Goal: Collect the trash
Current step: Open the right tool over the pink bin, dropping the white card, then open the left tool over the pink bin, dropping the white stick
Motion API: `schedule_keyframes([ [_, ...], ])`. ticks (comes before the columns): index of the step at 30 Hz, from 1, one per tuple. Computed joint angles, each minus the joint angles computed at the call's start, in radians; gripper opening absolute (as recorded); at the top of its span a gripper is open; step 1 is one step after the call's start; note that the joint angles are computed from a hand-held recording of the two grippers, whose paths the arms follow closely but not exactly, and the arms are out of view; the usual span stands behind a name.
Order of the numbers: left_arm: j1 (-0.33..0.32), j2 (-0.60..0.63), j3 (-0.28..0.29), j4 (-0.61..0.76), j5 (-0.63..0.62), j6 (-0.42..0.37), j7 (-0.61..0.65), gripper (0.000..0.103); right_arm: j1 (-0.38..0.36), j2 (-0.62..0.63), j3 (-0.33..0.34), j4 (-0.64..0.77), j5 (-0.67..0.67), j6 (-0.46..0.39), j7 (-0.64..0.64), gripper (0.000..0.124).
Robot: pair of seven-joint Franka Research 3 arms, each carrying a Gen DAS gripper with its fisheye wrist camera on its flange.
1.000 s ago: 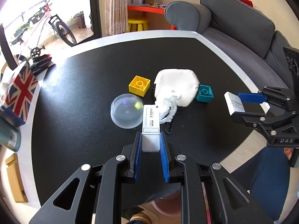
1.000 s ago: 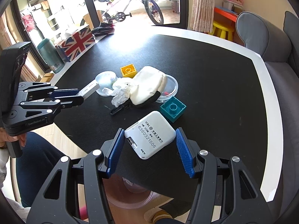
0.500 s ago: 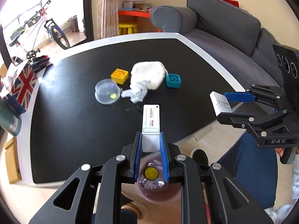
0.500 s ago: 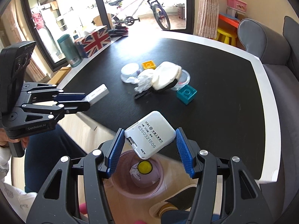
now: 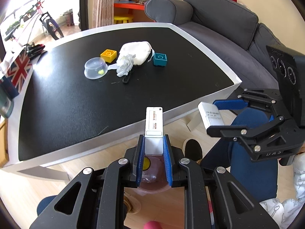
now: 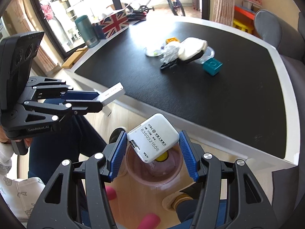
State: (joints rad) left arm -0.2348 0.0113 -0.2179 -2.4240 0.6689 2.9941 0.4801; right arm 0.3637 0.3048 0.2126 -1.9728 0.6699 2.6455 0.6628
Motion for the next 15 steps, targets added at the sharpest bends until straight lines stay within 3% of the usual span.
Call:
schedule_keyframes([
  [3,0.002,-0.008,0.000,-0.009,0.000,0.002,-0.003,0.019,0.003,0.001,0.003,0.000,-0.003,-0.012,-0.006,0.058],
  [5,0.003,-0.011,-0.001,-0.009,0.004,0.000,-0.006,0.019,0.005,0.002,0.003,0.002,-0.003,-0.015,-0.007,0.078],
  [15,-0.008,0.014,-0.009,0.002,-0.101,0.010,0.102,0.019,0.002,-0.003,-0.004,0.004,0.009,0.016,0.018,0.087],
])
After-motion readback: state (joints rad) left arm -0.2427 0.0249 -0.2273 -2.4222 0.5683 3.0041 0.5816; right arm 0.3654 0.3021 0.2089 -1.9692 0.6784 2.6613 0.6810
